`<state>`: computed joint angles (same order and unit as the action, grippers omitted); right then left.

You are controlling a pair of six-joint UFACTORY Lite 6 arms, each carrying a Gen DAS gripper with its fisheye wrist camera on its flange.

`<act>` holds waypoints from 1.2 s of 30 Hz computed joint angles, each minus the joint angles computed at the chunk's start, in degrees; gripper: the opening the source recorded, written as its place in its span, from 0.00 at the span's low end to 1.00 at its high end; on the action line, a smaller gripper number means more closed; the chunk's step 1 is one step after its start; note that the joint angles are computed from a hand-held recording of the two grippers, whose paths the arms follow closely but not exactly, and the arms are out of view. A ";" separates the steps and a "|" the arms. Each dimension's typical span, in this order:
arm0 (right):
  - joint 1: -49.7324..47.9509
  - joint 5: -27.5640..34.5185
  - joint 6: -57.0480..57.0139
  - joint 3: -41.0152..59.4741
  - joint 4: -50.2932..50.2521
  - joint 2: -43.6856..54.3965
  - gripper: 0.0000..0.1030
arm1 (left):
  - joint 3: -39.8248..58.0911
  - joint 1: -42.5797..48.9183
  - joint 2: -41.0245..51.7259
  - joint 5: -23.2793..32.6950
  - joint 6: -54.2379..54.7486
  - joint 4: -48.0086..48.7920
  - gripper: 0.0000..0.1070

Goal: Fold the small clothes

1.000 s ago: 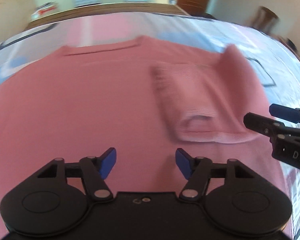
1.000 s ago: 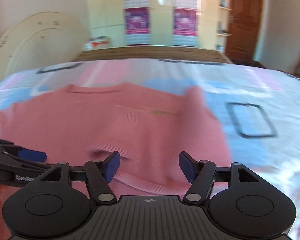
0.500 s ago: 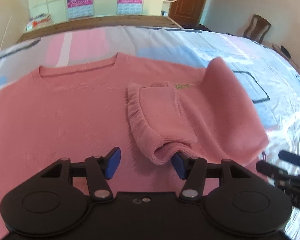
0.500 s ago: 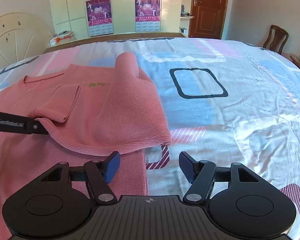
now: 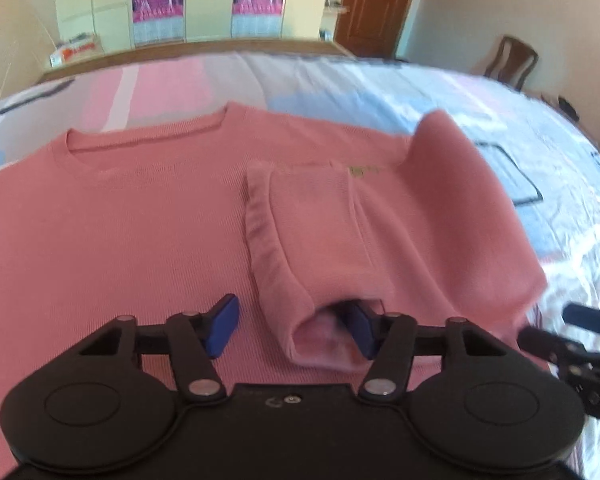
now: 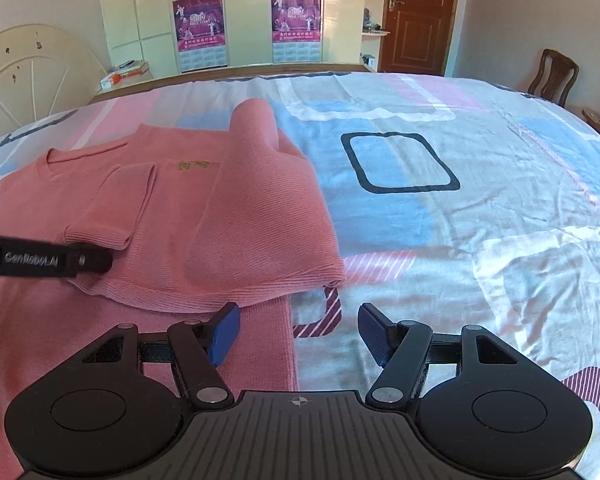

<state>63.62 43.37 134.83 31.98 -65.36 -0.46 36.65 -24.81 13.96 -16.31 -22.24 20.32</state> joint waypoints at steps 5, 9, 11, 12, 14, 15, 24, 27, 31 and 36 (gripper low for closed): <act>-0.38 0.30 0.41 -1.01 0.05 -0.35 0.63 | -0.82 3.78 -1.06 -5.31 -6.42 4.89 0.10; -1.38 0.10 0.97 -0.75 -0.92 0.71 0.63 | -4.23 9.25 -7.30 -9.57 -8.61 7.53 0.08; -2.44 -1.16 0.97 -0.24 -2.42 1.43 0.63 | -5.30 12.76 -10.52 -10.15 -12.07 11.32 0.08; -2.95 -1.56 0.68 0.47 -3.16 2.30 0.63 | -5.92 15.00 -12.25 -10.56 -14.49 14.04 0.08; -3.95 -2.17 0.87 2.09 -5.13 4.22 0.63 | -7.06 19.36 -15.28 -11.45 -18.28 18.80 0.08; -4.48 -2.43 0.99 3.07 -6.19 5.31 0.63 | -7.79 21.69 -16.67 -11.97 -19.38 20.67 0.08; -10.73 -5.73 -0.15 11.85 -13.35 15.25 0.19 | -6.08 32.90 -7.74 -12.92 -22.20 27.48 0.08; -11.01 -4.66 -1.14 11.05 -12.40 15.36 0.14 | -4.71 33.57 -3.88 -12.11 -23.36 29.13 0.09; -11.75 -6.50 1.06 7.01 -11.96 11.51 0.13 | -5.10 34.19 -4.78 -10.57 -25.83 31.10 0.29; -9.13 -8.30 -2.80 2.62 -9.93 4.08 0.14 | -4.43 36.08 -5.23 -11.86 -28.55 31.90 0.57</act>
